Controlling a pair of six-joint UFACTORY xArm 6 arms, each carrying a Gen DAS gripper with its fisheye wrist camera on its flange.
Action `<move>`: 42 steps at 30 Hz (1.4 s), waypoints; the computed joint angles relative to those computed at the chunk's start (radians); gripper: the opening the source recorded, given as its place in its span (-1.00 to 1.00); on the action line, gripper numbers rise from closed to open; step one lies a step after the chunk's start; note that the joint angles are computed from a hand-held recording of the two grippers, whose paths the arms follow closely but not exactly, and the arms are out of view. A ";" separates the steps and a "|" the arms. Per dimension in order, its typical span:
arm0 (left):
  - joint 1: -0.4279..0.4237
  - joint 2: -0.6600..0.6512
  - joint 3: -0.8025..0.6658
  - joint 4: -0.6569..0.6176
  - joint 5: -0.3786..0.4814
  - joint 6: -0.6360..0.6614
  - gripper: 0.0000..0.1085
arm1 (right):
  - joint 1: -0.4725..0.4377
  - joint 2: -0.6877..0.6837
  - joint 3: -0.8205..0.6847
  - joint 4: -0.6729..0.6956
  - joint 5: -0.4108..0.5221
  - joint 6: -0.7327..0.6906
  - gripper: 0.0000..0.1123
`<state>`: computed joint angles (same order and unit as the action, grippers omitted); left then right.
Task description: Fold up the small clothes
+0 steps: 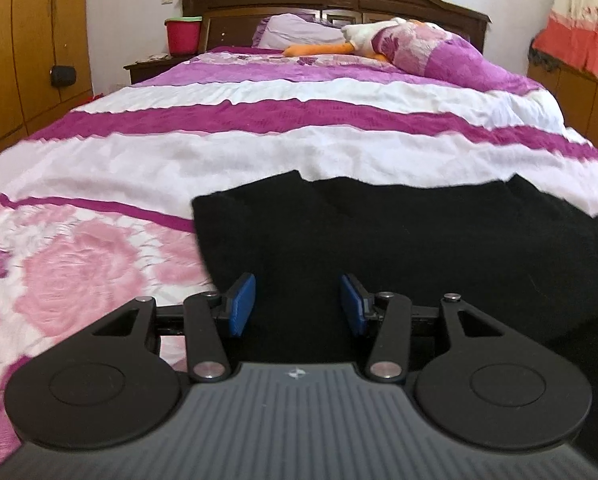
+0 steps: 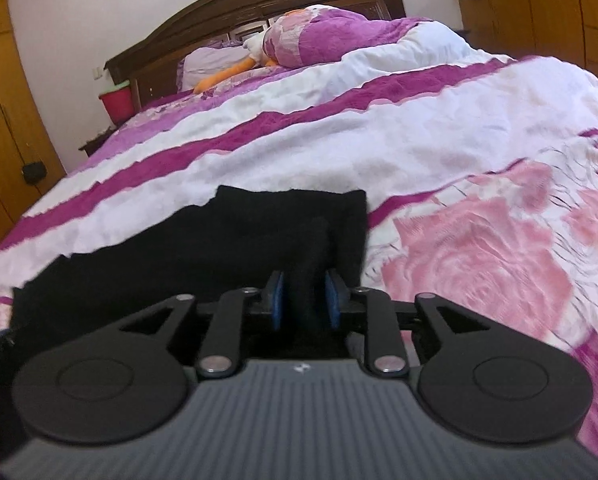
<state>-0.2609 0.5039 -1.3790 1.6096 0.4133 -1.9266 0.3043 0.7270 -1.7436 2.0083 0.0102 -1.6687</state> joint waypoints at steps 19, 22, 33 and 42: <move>-0.111 -0.469 0.538 -0.253 0.048 0.082 0.24 | -0.016 -0.545 0.678 0.252 0.128 -0.305 -0.14; -0.135 -0.512 0.596 -0.281 0.056 0.073 0.25 | -0.010 -0.608 0.743 0.318 0.125 -0.386 -0.14; -0.237 -0.518 0.650 -0.365 0.156 0.105 0.26 | -0.027 -0.677 0.843 0.738 0.080 -0.867 -0.13; -0.314 -0.552 0.687 -0.432 0.276 0.161 0.27 | -0.051 -0.709 0.912 0.909 0.104 -1.070 -0.15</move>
